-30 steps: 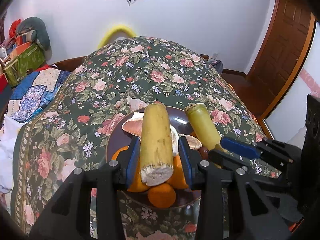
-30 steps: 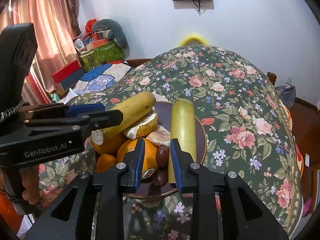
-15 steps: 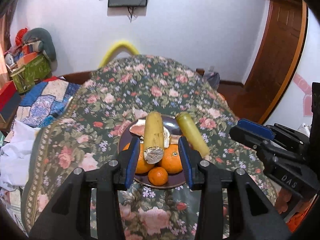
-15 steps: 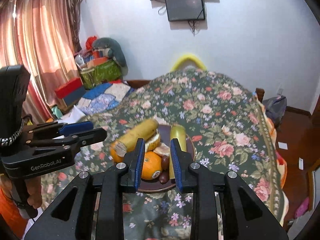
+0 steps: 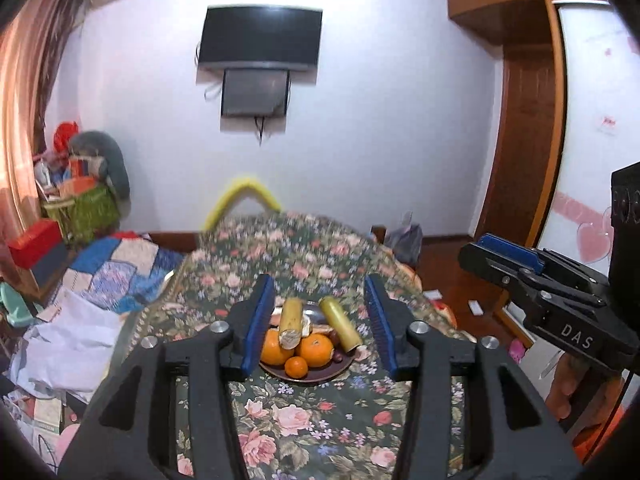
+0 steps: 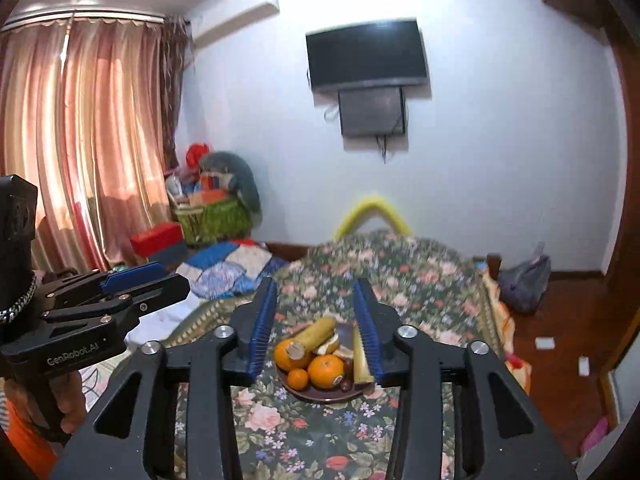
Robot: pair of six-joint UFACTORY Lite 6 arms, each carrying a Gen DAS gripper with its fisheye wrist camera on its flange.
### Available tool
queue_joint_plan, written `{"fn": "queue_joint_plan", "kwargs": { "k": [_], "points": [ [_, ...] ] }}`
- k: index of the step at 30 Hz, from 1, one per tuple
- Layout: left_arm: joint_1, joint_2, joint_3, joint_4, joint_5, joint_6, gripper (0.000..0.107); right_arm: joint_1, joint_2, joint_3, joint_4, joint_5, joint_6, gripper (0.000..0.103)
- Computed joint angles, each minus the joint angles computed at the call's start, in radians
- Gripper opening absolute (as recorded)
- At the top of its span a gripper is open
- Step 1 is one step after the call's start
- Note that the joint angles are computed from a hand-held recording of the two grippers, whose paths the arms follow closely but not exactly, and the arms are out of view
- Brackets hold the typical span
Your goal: Organize fruits
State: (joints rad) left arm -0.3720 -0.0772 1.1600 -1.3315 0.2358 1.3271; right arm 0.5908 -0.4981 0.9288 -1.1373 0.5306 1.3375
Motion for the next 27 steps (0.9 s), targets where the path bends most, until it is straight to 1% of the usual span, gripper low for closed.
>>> {"fn": "queue_joint_plan", "kwargs": {
  "k": [1,2,3,5,6,7,8,9,10,11,13,14,15,16,18,21,24,25,26,27],
  "points": [
    [-0.007,-0.064,-0.050,-0.042,-0.016,0.038,0.058,0.065,-0.035,-0.010,-0.037,0.064,0.040,0.044],
    [-0.012,-0.124,-0.097,-0.099,-0.032,0.092,0.061,0.110,-0.057,-0.020,-0.065,0.106,0.073,0.046],
    [-0.013,-0.166,-0.130,-0.142,-0.038,0.133,0.061,0.148,-0.075,-0.026,-0.086,0.144,0.099,0.050],
    [-0.010,-0.244,-0.181,-0.126,-0.028,0.115,0.062,0.251,-0.110,-0.039,-0.138,0.251,0.156,0.055],
    [-0.006,-0.276,-0.200,-0.098,-0.020,0.086,0.063,0.288,-0.118,-0.043,-0.161,0.293,0.180,0.061],
    [-0.006,-0.302,-0.215,-0.074,-0.021,0.060,0.070,0.328,-0.124,-0.048,-0.187,0.341,0.208,0.069],
    [-0.011,-0.331,-0.235,-0.076,-0.034,0.061,0.077,0.385,-0.131,-0.056,-0.222,0.407,0.244,0.073],
    [-0.018,-0.361,-0.259,-0.116,-0.054,0.098,0.080,0.422,-0.135,-0.062,-0.244,0.449,0.265,0.080],
    [-0.022,-0.381,-0.272,-0.135,-0.066,0.118,0.084,0.443,-0.135,-0.066,-0.259,0.475,0.279,0.084],
    [-0.023,-0.395,-0.283,-0.141,-0.066,0.127,0.086,0.471,-0.131,-0.068,-0.275,0.514,0.295,0.085],
    [-0.017,-0.419,-0.300,-0.114,-0.055,0.101,0.087,0.505,-0.124,-0.071,-0.290,0.559,0.317,0.090],
    [-0.022,-0.421,-0.303,-0.103,-0.064,0.088,0.089,0.517,-0.122,-0.074,-0.298,0.578,0.330,0.094],
    [-0.025,-0.425,-0.306,-0.080,-0.066,0.063,0.092,0.530,-0.124,-0.079,-0.305,0.598,0.339,0.100],
    [-0.029,-0.435,-0.314,-0.070,-0.074,0.049,0.098,0.543,-0.120,-0.082,-0.315,0.619,0.352,0.103],
    [-0.031,-0.459,-0.335,-0.108,-0.085,0.077,0.101,0.559,-0.110,-0.087,-0.327,0.650,0.368,0.103],
    [-0.033,-0.478,-0.346,-0.043,-0.087,0.004,0.102,0.596,-0.115,-0.090,-0.317,0.684,0.365,0.103],
    [-0.035,-0.484,-0.351,-0.041,-0.093,0.002,0.103,0.610,-0.126,-0.100,-0.312,0.698,0.365,0.103],
    [-0.039,-0.484,-0.351,-0.029,-0.097,-0.008,0.103,0.634,-0.134,-0.110,-0.311,0.721,0.370,0.103],
    [-0.041,-0.482,-0.350,-0.022,-0.099,-0.013,0.103,0.623,-0.131,-0.110,-0.311,0.711,0.369,0.103],
    [-0.048,-0.482,-0.351,-0.013,-0.103,-0.022,0.103,0.647,-0.137,-0.113,-0.309,0.734,0.369,0.103]
  ]
}}
